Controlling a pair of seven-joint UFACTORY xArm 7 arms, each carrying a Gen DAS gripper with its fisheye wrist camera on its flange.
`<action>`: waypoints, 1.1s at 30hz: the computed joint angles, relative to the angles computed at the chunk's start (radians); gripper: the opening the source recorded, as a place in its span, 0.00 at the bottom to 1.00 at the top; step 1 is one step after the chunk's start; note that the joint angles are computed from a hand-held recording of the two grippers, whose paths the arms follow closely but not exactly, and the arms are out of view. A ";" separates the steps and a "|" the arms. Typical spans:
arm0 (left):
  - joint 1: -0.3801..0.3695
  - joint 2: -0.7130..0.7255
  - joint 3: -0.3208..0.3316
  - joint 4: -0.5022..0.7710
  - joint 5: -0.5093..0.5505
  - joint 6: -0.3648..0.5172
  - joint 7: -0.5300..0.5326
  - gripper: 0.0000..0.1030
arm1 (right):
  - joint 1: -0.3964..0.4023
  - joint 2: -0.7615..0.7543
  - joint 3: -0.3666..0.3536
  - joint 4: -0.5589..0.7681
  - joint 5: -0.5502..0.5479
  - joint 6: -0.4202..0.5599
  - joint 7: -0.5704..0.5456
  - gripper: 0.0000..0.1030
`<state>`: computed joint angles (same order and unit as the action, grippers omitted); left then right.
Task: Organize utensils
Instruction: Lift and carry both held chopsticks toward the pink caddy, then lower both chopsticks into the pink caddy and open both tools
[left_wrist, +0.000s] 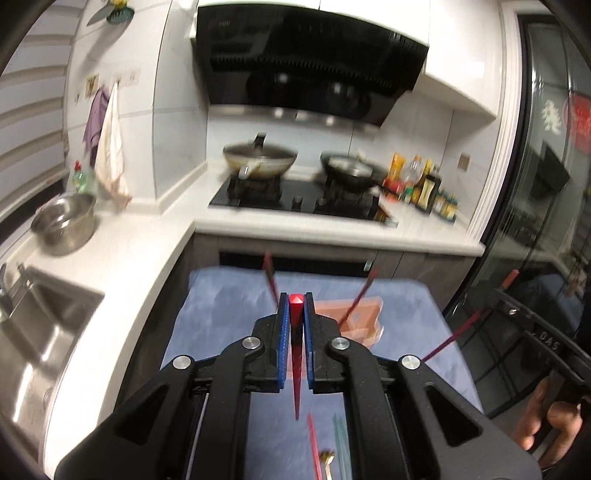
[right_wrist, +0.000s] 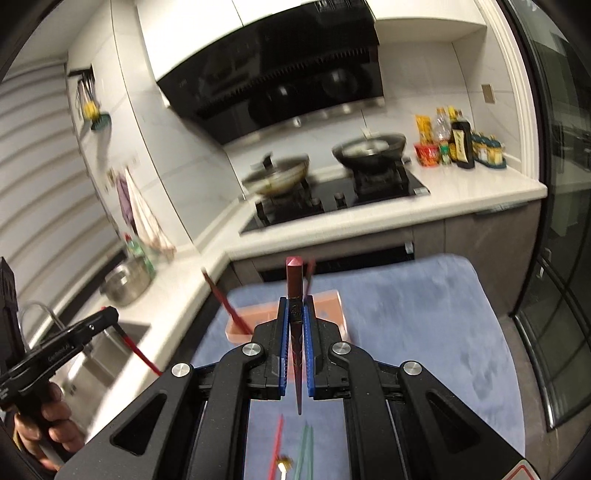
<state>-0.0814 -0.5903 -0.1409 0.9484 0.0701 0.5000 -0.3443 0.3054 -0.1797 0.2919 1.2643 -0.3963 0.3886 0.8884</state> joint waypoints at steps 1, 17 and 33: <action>0.003 0.026 0.001 0.036 0.002 -0.017 0.001 0.07 | -0.006 0.027 0.002 0.039 -0.012 -0.008 0.002 0.07; 0.056 0.334 -0.022 0.257 0.144 -0.156 -0.119 0.07 | 0.143 0.395 -0.150 0.412 -0.046 0.062 -0.044 0.07; 0.005 0.397 0.028 0.213 0.144 -0.150 -0.136 0.07 | 0.207 0.450 -0.207 0.381 0.019 0.100 -0.064 0.09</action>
